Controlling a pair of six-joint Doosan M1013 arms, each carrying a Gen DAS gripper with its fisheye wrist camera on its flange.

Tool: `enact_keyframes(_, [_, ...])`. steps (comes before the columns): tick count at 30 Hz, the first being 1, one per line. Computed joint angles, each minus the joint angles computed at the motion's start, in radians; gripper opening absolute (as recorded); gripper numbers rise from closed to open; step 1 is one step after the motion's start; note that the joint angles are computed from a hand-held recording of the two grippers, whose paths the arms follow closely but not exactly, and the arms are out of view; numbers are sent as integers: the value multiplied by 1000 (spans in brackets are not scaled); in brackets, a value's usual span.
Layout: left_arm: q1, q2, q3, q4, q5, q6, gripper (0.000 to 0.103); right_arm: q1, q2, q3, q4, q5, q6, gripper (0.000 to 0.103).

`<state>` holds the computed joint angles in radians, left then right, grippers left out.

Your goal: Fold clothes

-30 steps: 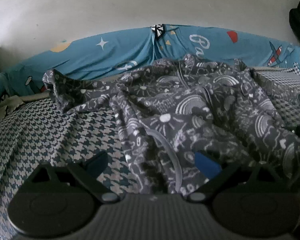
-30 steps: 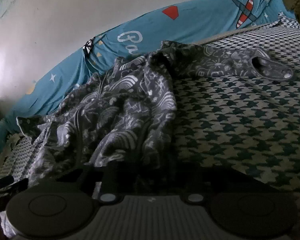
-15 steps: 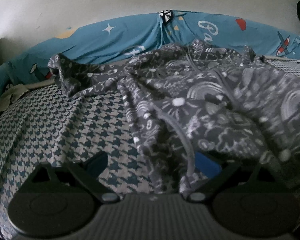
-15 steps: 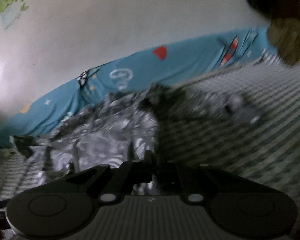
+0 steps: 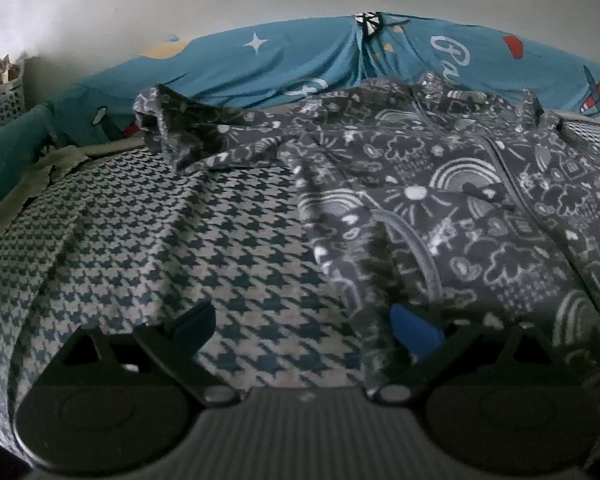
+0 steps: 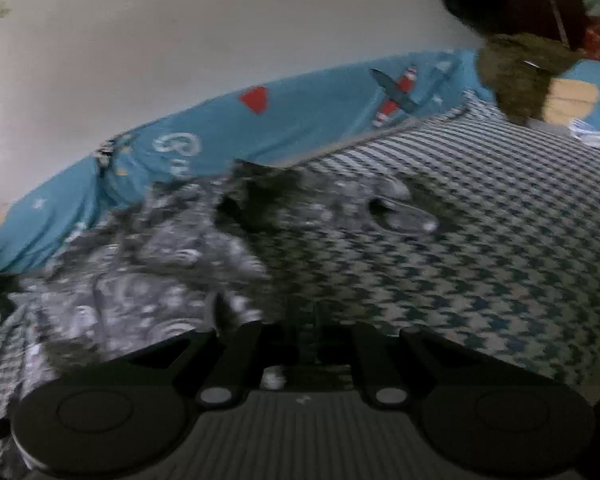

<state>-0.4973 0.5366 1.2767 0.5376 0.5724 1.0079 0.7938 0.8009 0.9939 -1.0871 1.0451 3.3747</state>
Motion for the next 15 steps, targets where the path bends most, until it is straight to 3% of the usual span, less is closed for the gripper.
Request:
enact_keyframes(6, [9,-15,17,-13,-6,-2,98,3,-22,45,-24,-177,-48,10])
enact_keyframes(15, [21,-31,33,1,-10,-64,99,16,-12,36,29,-477,-246,10])
